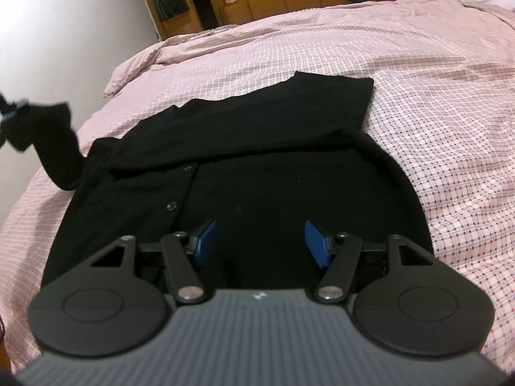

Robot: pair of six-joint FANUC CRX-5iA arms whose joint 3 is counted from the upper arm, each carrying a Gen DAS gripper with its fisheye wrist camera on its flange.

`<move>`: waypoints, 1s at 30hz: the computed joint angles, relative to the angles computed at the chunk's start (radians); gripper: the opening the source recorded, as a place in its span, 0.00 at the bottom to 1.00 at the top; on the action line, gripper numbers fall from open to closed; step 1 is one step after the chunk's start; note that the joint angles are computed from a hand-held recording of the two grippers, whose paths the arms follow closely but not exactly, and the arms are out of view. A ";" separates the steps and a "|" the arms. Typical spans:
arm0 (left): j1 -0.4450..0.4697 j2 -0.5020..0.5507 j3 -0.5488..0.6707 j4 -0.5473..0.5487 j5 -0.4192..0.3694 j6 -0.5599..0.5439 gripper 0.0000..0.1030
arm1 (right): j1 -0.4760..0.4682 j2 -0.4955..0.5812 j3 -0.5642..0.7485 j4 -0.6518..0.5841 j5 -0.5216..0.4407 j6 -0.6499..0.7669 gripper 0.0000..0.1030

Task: Fold small clothes

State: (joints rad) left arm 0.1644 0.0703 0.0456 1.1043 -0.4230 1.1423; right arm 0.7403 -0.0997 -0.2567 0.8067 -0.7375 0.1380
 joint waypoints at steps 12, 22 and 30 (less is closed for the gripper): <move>-0.151 0.118 0.107 -0.199 -0.166 0.112 0.09 | -0.006 -0.032 -0.041 0.033 0.021 -0.059 0.60; -0.109 0.290 0.210 -0.375 -0.364 0.085 0.16 | -0.013 -0.039 -0.051 0.018 0.035 -0.078 0.60; -0.075 0.201 0.236 -0.575 -0.444 0.064 0.69 | -0.022 -0.023 -0.018 -0.017 0.072 -0.024 0.60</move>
